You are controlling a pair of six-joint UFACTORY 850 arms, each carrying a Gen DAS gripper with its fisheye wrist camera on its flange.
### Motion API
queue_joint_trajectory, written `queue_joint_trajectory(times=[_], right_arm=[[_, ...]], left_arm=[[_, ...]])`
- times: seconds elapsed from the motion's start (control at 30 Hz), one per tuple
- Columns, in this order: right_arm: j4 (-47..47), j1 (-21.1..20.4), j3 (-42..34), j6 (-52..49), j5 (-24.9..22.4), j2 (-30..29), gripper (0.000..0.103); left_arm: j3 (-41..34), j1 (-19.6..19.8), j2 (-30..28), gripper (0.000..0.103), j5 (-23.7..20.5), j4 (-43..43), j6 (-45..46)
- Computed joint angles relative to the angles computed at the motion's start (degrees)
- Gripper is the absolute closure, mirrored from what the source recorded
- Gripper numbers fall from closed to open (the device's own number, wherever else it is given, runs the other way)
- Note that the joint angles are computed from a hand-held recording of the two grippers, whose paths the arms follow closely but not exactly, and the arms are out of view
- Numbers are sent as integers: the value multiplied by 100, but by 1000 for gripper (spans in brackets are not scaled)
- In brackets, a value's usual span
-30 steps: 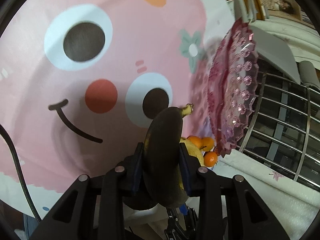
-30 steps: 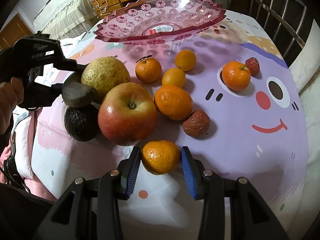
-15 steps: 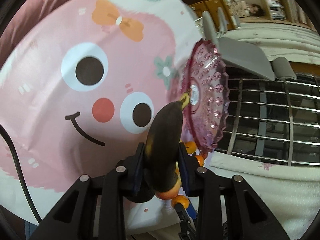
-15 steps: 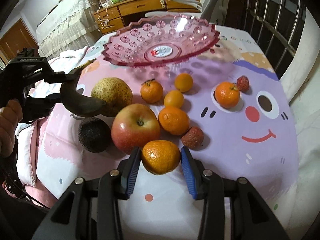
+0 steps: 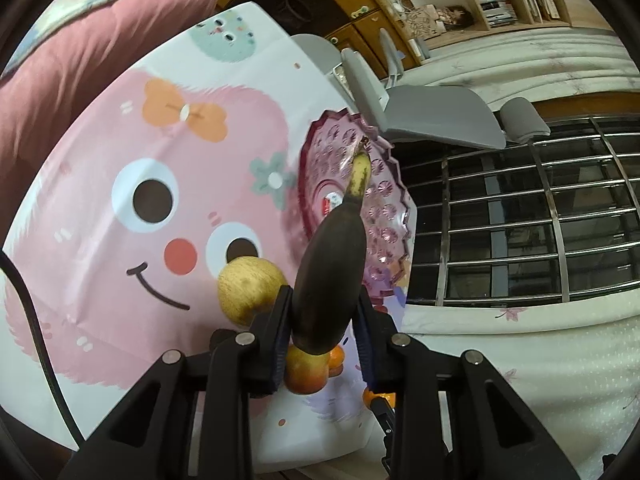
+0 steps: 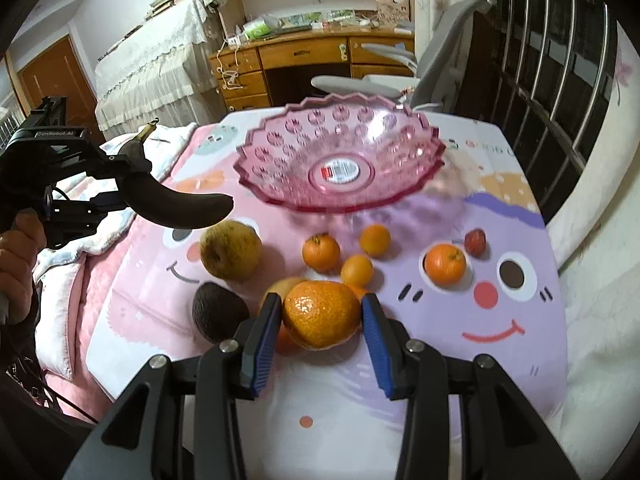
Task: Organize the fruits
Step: 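Carry the banana and mandarin into the pink bowl and open both grippers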
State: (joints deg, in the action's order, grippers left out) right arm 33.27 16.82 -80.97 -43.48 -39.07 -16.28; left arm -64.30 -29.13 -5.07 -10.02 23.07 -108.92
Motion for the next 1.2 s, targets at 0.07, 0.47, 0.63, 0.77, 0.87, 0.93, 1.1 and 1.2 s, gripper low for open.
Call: queue_joint_trajectory(times=[0.07, 0.47, 0.63, 0.77, 0.87, 0.93, 1.1, 1.2], right_arm=[[58, -8, -93, -60, -23, -38, 62], [401, -88, -1349, -367, -381, -824, 62], [474, -95, -2166, -388, -530, -1432, 62], [379, -55, -2850, -357, -674, -1982, 62], [273, -15, -3341, -348, -846, -2393, 62], [153, 9, -3641, -301, -982, -2652, 62], [-111, 19, -4302, -116, -1340, -3204, 62], [-251, 9, -4691, 33, -1579, -3499, 62]], left_arm=[[-141, 6, -47, 76, -54, 49, 42], [-1634, 351, -951, 76, -493, -2231, 3077], [-2411, 585, -1631, 76, -807, -3745, 4822], [-2999, 746, -2221, 76, -1152, -4628, 5799], [-3427, 837, -2655, 76, -1443, -5044, 6248], [-3687, 880, -2919, 76, -1606, -5170, 6354], [-4267, 952, -3436, 76, -2080, -5124, 6275], [-4723, 983, -3777, 76, -2543, -4821, 5980]])
